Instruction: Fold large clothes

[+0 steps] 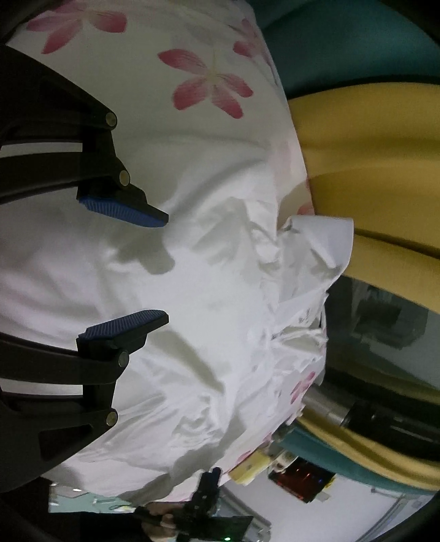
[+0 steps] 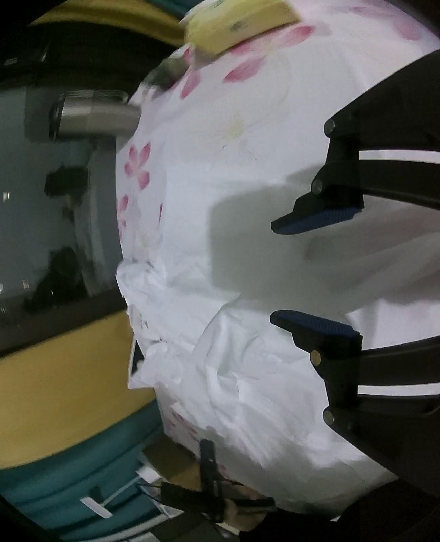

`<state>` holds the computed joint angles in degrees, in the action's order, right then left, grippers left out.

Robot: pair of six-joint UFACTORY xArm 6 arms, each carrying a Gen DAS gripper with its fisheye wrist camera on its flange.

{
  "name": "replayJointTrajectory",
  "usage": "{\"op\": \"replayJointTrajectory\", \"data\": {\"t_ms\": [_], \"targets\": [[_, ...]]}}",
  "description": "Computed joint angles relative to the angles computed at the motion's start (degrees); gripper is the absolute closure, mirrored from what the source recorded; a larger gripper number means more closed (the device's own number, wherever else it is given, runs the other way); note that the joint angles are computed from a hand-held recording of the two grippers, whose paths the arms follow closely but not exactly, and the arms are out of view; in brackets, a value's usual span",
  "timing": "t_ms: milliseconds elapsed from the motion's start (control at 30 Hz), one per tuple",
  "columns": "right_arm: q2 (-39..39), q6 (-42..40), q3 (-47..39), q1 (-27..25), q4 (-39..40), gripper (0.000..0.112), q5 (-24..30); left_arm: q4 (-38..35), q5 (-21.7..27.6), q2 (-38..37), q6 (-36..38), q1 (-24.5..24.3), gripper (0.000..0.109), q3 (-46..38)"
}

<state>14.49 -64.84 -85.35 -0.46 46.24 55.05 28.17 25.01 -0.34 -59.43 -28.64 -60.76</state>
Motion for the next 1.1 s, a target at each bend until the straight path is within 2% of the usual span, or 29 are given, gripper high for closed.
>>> {"op": "replayJointTrajectory", "data": {"t_ms": [100,133,200,233,267,467,733,867,933,967,1000,1033,1100], "targets": [[4.1,3.1,-4.2,1.7,-5.4,0.066,2.4,-1.3,-0.9,2.7,1.0,1.1,0.055,-1.9],[4.8,3.7,-4.6,2.4,-7.1,0.073,2.5,-2.0,-1.1,3.3,1.6,1.4,0.055,-2.1],[3.8,2.6,-3.0,3.3,-9.0,0.092,0.2,-3.0,-0.6,4.3,2.0,1.7,0.055,-2.6],[3.6,2.5,-3.2,3.5,-9.8,0.106,0.1,-3.4,-0.8,4.4,2.1,1.8,0.055,-2.4],[3.2,2.3,-3.3,3.6,-10.1,0.109,0.0,-3.6,-0.9,4.5,2.0,1.9,0.055,-2.3],[3.9,0.5,-9.2,4.2,-9.6,0.109,-0.8,-0.3,-0.8,3.5,-0.9,2.3,0.055,-1.8],[16.3,4.7,-29.1,5.3,-12.1,0.109,3.7,2.3,1.4,5.2,-2.7,4.0,0.055,-4.8],[18.7,5.6,-33.2,5.2,-12.4,0.109,5.6,3.5,2.8,6.7,-3.6,5.6,0.055,-6.5],[18.8,5.2,-33.6,4.9,-12.0,0.109,6.1,2.3,2.5,7.7,-1.2,6.6,0.055,-7.0],[19.0,5.1,-34.0,4.8,-11.8,0.109,6.3,1.3,2.1,8.4,0.0,7.1,0.073,-7.1],[19.2,5.4,-34.4,4.6,-11.7,0.109,6.5,2.6,2.4,8.8,-0.7,7.5,0.102,-7.4],[20.2,5.8,-35.7,4.5,-11.8,0.109,7.1,3.0,2.5,8.8,-1.0,7.8,0.107,-7.4],[20.7,6.1,-36.4,4.2,-11.5,0.109,7.3,5.5,1.2,7.9,-4.2,8.4,0.107,-6.4]]}}
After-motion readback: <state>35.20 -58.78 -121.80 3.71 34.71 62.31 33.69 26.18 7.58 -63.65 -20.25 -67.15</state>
